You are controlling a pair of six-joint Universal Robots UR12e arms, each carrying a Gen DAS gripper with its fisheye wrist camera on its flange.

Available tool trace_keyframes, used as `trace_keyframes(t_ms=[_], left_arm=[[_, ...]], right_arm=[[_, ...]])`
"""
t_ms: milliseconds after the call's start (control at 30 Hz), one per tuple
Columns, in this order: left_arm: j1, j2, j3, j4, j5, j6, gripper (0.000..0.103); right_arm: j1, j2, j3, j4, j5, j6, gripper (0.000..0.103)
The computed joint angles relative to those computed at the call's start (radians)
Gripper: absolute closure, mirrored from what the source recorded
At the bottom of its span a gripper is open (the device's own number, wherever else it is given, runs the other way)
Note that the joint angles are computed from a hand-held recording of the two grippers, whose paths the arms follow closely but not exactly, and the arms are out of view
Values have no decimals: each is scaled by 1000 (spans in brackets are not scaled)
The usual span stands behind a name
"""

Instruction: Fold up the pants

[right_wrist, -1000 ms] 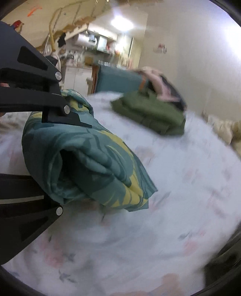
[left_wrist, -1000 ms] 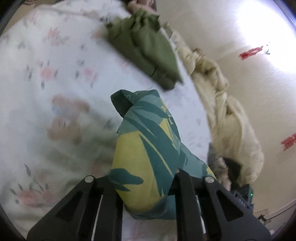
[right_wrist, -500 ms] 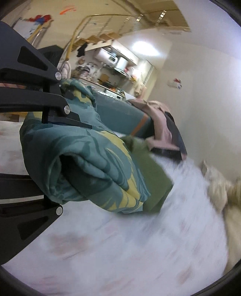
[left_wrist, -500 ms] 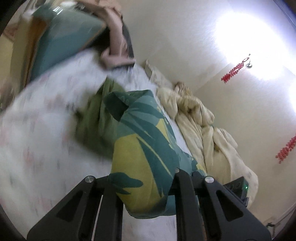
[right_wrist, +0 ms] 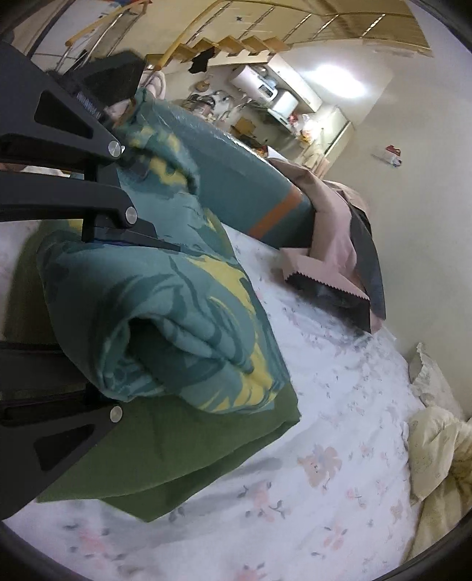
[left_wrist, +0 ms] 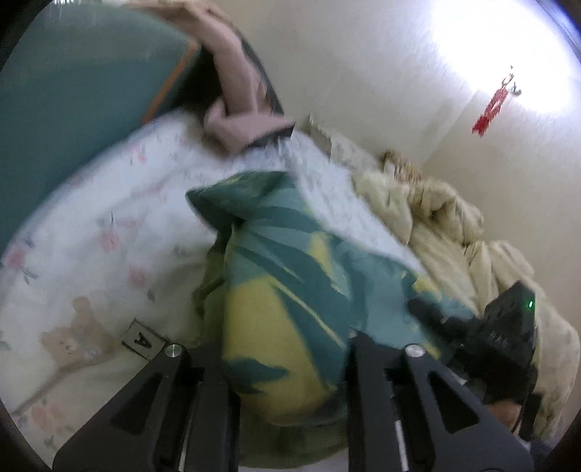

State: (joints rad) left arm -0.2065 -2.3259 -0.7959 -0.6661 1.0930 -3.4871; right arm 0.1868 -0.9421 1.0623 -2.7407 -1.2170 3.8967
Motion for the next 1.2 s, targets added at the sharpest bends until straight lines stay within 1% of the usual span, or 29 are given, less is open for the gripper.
trace_keyframes(t_ms=[33,67,100,133,167,200,233,267,300,333,367,433,500,567,600,633,733,800,867,900,967,1000,1033,1100,1133,1200], left_arm=[[5,-1,-11,-7,-10,-9,79],[11,1,-24,-4,-20,-30,72],[16,5,-41,9,-33,-46,66],[18,9,-47,11,-24,-48,62],[16,16,-54,4,6,-51,51],[15,19,-52,-15,26,-55,38],[14,21,-45,-46,51,-64,32],[12,24,-38,-81,77,-69,19],[10,22,-19,-140,112,-72,14],[10,29,-22,-162,127,-77,14],[12,39,-31,-165,136,-79,14],[8,63,-53,-170,194,-46,14],[0,89,-72,-186,269,24,14],[-7,119,-99,-200,321,106,14],[-13,140,-120,-206,348,160,14],[-19,167,-152,-194,374,203,14],[-29,243,-239,-134,412,272,14],[-33,293,-285,-123,418,282,14],[-33,336,-321,-133,410,278,14],[-34,363,-348,-122,405,288,14],[-42,411,-393,-106,423,297,14],[-45,441,-425,-81,428,304,14],[-47,473,-457,-71,421,312,14],[-45,519,-492,-94,380,310,14],[-46,548,-522,-91,375,317,14],[-55,600,-576,-78,401,329,13]], right_arm=[[-5,-4,10,24,7,-4,72],[-10,-14,28,32,4,1,64],[-16,-23,47,23,2,13,55],[-20,-37,67,16,-16,18,48],[-22,-54,88,14,-51,22,39],[-25,-69,107,16,-85,35,39],[-28,-88,127,33,-128,58,39],[-32,-106,140,79,-163,77,39],[-35,-117,146,115,-165,77,39],[-37,-135,160,140,-174,64,39],[-36,-145,167,147,-186,51,39],[-33,-174,189,153,-197,23,39],[-25,-202,200,176,-205,-5,39],[-8,-233,212,188,-228,-54,39],[1,-244,214,193,-239,-77,39],[16,-264,223,190,-254,-108,39],[58,-302,238,187,-298,-168,39],[91,-329,247,193,-332,-198,37],[131,-355,254,204,-397,-224,31],[149,-367,259,203,-428,-235,30],[193,-389,265,220,-511,-248,29],[219,-399,264,242,-558,-249,28],[234,-406,265,254,-584,-247,27],[272,-423,271,278,-650,-229,26],[294,-433,279,289,-679,-220,25],[321,-449,296,296,-709,-210,24]])
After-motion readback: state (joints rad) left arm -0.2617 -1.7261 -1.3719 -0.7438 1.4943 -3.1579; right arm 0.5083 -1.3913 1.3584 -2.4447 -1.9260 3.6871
